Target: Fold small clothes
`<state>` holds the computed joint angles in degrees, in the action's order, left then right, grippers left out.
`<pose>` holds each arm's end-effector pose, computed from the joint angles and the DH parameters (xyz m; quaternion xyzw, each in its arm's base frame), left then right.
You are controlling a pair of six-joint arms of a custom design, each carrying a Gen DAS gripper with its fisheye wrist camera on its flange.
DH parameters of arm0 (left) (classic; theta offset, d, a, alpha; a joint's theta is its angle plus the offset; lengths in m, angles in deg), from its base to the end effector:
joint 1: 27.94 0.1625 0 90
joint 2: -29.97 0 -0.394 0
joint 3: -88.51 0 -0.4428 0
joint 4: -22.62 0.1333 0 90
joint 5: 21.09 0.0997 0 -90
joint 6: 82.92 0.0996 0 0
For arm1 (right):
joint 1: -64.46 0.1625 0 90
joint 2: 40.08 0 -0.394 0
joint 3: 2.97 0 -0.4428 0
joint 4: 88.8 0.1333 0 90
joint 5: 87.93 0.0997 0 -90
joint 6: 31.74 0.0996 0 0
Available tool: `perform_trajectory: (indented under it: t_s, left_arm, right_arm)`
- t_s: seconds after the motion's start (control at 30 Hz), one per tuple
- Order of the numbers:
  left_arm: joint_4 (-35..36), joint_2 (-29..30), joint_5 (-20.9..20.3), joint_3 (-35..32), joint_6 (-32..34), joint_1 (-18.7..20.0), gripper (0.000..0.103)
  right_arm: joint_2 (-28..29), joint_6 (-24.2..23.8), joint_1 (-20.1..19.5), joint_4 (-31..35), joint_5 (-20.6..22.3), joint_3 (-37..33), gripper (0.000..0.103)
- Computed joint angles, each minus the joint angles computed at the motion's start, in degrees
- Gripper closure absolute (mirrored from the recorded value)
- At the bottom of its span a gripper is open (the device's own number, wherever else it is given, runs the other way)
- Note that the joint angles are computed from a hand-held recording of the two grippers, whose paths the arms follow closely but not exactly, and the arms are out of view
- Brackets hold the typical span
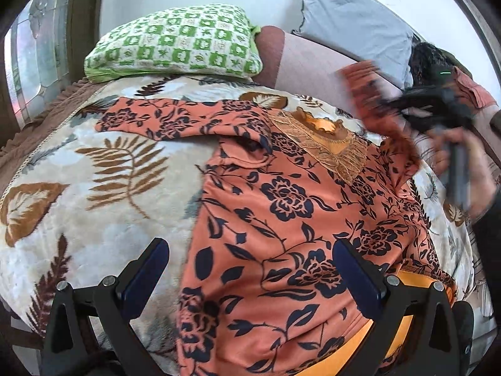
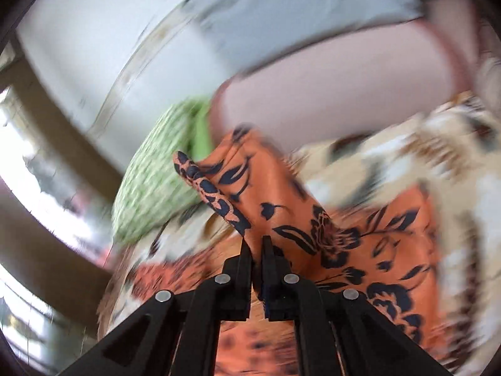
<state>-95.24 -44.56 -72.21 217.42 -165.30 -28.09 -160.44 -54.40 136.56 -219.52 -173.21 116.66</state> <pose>-0.4181 -0.1947 0.0684 0.1384 0.9106 -0.3092 0.2369 0.0166 -0.4090 0.4997 0.0534 -0.9331 0.3450 0.0864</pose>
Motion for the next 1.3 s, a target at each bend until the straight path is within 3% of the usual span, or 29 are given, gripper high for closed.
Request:
perform_trajectory:
  t_s: [0.07, 0.1, 0.13, 0.17, 0.2, 0.3, 0.33, 0.4, 0.5, 0.57, 0.63, 0.73, 0.8, 0.87, 0.93, 1.03, 1.13, 1.2, 1.3]
  left_arm:
    - [0.5, -1.3, 0.1, 0.7, -1.1, -0.4, 0.000]
    - [1.0, -1.8, 0.2, 0.9, -1.8, -0.7, 0.000]
    - [2.1, -2.6, 0.3, 1.0, -2.6, -1.0, 0.000]
    - [2.5, -3.3, 0.6, 1.2, -2.9, -1.2, 0.000]
    - [2.8, -3.8, 1.0, 1.5, -3.2, -1.5, 0.000]
    - [-0.3, -3.8, 1.2, 1.9, -1.6, -0.2, 0.000]
    - [-3.0, -3.1, 0.8, 1.6, 0.1, 1.0, 0.000]
    - [-7.8, -1.5, 0.9, 1.0, 3.3, 2.5, 0.000]
    - [-10.1, 0.3, 1.6, -0.1, 4.3, 3.2, 0.000]
    - [-11.4, 1.6, 1.2, -1.1, 5.5, 4.1, 0.000]
    - [-17.8, 3.4, -0.3, -1.8, 9.3, 6.4, 0.000]
    - [-29.9, 8.2, -5.7, -4.1, 15.3, 11.6, 0.000]
    - [-37.5, 12.8, -10.8, -6.7, 18.7, 15.7, 0.000]
    - [-41.3, 17.3, -14.3, -9.8, 17.7, 19.9, 0.000]
    - [-42.1, 20.2, -15.4, -12.0, 15.9, 21.9, 0.000]
    - [-39.8, 20.9, -13.4, -13.6, 15.6, 22.4, 0.000]
    - [-36.1, 16.2, -6.4, -10.5, 14.2, 20.7, 0.000]
    - [-31.0, 11.3, -0.7, -7.2, 9.6, 20.2, 0.000]
    - [-30.9, 5.0, 1.2, -1.9, 1.4, 22.3, 0.000]
  right_arm:
    - [5.4, -0.5, 1.6, 2.3, -2.5, 1.8, 0.090]
    - [8.6, -1.2, 2.3, 3.6, -6.4, 2.7, 0.074]
    - [9.9, -1.0, 2.0, 4.4, -8.6, 3.8, 0.048]
    - [9.2, -0.5, 1.5, 4.4, -8.5, 5.2, 0.043]
    - [6.6, -1.0, 0.5, 3.6, -5.9, 6.6, 0.042]
    - [-0.5, -2.4, -6.6, 9.7, 6.3, 6.7, 0.034]
    - [-2.5, -3.0, -8.1, 10.2, 7.3, 6.5, 0.029]
    - [-5.3, -3.8, -12.3, 12.0, 9.4, 5.1, 0.029]
    - [-3.5, -1.0, -16.1, 10.4, 11.4, 1.7, 0.029]
    - [-3.2, 1.1, -22.7, 12.3, 17.0, -0.2, 0.028]
    - [-2.6, 5.2, -26.4, 12.3, 15.5, -1.0, 0.025]
    - [-4.3, 0.6, -30.8, 15.6, 19.7, -0.2, 0.024]
    - [-5.3, -3.9, -31.3, 16.3, 19.6, 0.7, 0.024]
    - [-5.3, -5.4, -31.5, 16.2, 18.7, 1.2, 0.024]
    - [-4.5, -5.5, -32.9, 16.5, 20.5, 1.5, 0.024]
    - [-4.3, -8.0, -35.3, 19.2, 23.9, 0.7, 0.025]
    - [-5.1, -12.1, -37.4, 22.2, 26.2, 0.5, 0.025]
    - [-5.2, -12.8, -37.4, 21.8, 26.6, 0.9, 0.025]
    - [-5.5, -13.2, -37.3, 21.6, 25.9, 1.0, 0.023]
